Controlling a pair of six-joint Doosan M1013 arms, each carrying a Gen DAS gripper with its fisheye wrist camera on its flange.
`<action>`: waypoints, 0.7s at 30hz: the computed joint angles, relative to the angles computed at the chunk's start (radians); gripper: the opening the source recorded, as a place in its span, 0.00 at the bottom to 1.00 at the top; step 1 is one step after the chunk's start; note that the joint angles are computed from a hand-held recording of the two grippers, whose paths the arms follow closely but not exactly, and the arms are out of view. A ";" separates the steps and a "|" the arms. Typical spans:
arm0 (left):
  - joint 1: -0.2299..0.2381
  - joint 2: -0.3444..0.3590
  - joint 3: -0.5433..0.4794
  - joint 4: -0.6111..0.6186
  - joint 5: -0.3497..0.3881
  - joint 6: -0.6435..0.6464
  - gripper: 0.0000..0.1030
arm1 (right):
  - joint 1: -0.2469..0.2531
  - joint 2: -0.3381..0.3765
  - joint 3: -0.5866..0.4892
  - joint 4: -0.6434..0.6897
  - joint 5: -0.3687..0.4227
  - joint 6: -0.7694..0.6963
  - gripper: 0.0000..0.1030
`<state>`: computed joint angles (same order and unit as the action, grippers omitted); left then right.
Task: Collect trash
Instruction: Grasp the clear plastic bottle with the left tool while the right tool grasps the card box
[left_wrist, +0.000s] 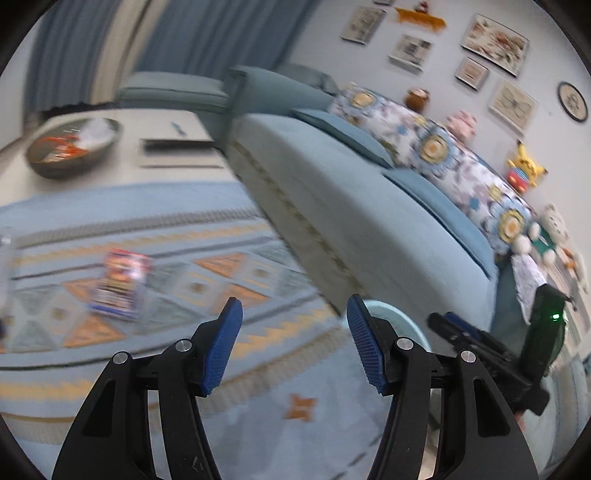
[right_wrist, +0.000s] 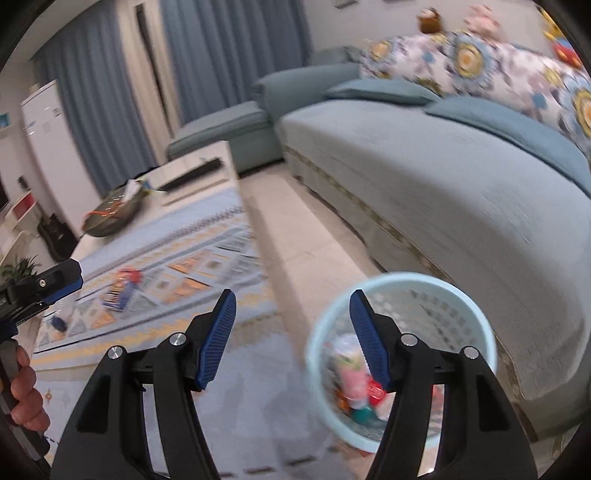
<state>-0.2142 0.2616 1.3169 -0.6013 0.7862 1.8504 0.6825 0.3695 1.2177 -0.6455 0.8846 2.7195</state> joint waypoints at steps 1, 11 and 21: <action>0.018 -0.006 0.003 0.016 -0.009 -0.012 0.56 | 0.006 0.017 -0.030 0.007 0.001 -0.021 0.59; 0.168 0.003 -0.017 0.199 -0.082 -0.185 0.65 | 0.064 0.217 -0.349 0.079 0.037 -0.250 0.59; 0.249 0.067 -0.041 0.459 -0.095 -0.447 0.72 | 0.079 0.474 -0.725 0.192 0.159 -0.449 0.59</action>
